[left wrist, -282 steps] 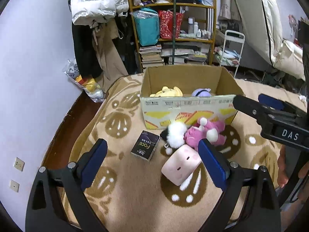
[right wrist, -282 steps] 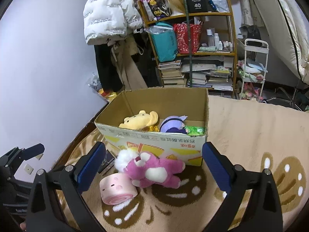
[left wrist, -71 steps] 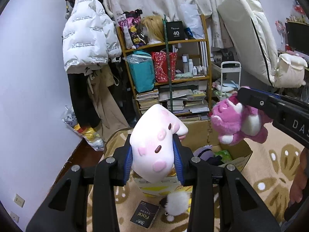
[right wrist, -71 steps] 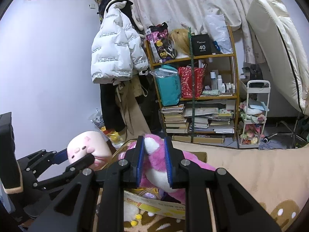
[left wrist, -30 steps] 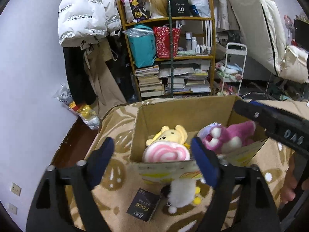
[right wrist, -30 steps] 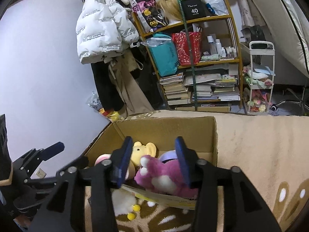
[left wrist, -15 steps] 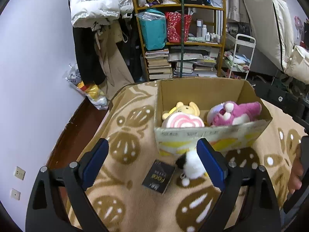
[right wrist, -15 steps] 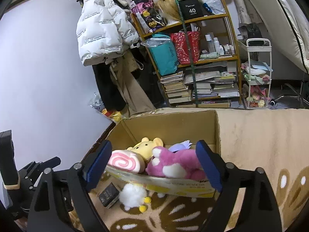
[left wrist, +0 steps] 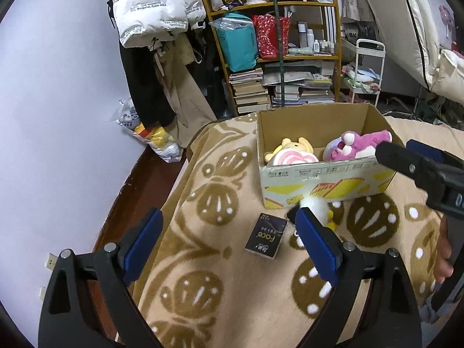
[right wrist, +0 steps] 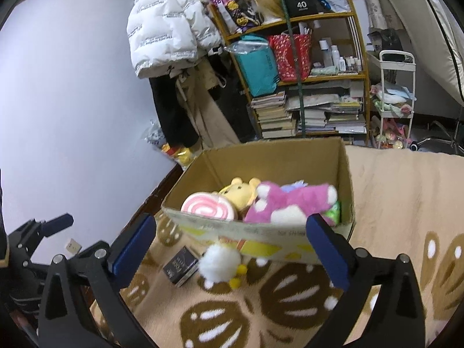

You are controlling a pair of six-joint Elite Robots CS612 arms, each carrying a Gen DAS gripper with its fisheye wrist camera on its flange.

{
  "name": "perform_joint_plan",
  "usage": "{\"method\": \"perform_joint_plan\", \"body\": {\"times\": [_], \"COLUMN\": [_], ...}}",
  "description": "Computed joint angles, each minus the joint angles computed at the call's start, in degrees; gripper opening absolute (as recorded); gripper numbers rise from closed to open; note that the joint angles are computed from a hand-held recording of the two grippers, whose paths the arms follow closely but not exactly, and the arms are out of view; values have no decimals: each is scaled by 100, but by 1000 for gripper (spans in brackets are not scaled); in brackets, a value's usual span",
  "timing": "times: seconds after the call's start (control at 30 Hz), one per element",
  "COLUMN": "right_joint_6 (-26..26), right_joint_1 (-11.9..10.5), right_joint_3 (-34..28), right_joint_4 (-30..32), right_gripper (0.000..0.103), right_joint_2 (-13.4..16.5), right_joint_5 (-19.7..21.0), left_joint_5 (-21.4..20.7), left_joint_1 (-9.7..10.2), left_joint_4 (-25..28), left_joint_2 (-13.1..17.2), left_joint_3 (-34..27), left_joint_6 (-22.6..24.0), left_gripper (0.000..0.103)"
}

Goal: Organize soft objects
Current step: 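Withdraw both tools from the box toward the pompom keychain and tissue pack, then lower the left tool onto the black tissue pack while the right tool grasps the white pompom keychain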

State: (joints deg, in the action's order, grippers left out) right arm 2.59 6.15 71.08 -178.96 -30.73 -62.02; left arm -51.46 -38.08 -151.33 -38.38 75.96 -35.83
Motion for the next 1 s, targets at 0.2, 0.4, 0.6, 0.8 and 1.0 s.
{"method": "perform_joint_plan", "body": {"times": [0.2,0.4,0.6,0.8,1.0], "right_joint_6": [-220,-515,-715,-908,-1087], "right_joint_1": [70,168,223,282,370], "right_joint_3": [82,65,-2,-119,-300], "right_joint_4": [152,421,739,1044,1131], "right_gripper": [103,103,103,103,103], "right_joint_2": [-53,-17,32,120,250], "right_joint_5": [-8,-245,-341,-503,-767], "left_joint_5": [-128,-265,-620,-1011,-1197], "left_joint_1": [33,88,235,381,459], "left_joint_4": [-80,-93,-29,-150,-79], "left_joint_2": [-5,70,137,206,339], "left_joint_3": [68,69,-12,-102,-281], "left_joint_6": [-48,-236,-458,-452,-320], "left_gripper": [91,91,91,91,91]}}
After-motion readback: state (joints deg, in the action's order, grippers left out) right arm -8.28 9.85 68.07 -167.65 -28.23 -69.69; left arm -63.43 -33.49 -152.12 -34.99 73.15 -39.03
